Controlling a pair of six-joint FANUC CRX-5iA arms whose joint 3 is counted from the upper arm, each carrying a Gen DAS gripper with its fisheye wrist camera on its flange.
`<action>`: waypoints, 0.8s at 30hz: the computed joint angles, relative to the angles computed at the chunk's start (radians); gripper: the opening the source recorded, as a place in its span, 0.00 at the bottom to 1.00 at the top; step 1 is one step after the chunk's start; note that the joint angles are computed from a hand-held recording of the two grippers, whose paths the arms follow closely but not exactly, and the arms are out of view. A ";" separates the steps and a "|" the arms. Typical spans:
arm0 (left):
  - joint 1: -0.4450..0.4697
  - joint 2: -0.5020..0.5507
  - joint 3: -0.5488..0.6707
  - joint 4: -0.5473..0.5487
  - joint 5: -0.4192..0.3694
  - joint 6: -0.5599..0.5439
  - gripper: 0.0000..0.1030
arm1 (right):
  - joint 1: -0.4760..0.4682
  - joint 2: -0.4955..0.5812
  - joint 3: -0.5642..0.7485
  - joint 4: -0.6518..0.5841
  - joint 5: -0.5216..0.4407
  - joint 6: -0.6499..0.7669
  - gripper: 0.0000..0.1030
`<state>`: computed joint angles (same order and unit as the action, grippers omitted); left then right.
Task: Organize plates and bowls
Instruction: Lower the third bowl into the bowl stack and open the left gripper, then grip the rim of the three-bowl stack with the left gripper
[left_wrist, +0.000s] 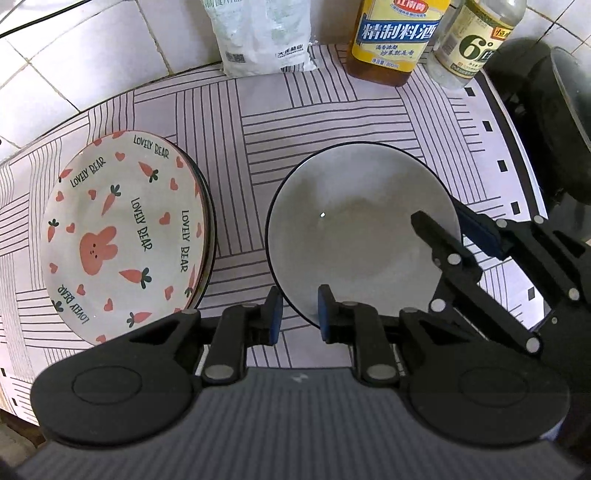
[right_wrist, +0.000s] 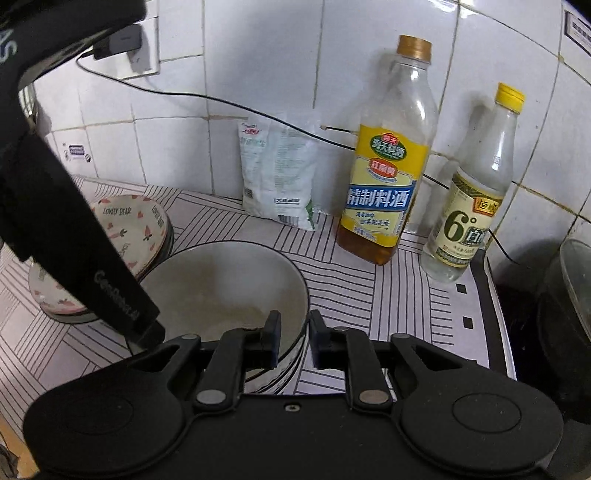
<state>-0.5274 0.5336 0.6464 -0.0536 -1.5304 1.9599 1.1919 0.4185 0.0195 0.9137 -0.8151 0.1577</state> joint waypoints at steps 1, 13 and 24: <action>0.002 -0.017 -0.025 0.008 0.025 -0.001 0.22 | 0.001 -0.002 -0.004 0.004 0.003 -0.007 0.23; 0.035 -0.304 -0.384 0.096 0.358 0.054 0.32 | 0.050 -0.185 -0.251 0.298 0.040 -0.402 0.46; 0.026 -0.462 -0.587 0.119 0.519 0.062 0.36 | 0.083 -0.258 -0.374 0.383 0.098 -0.495 0.62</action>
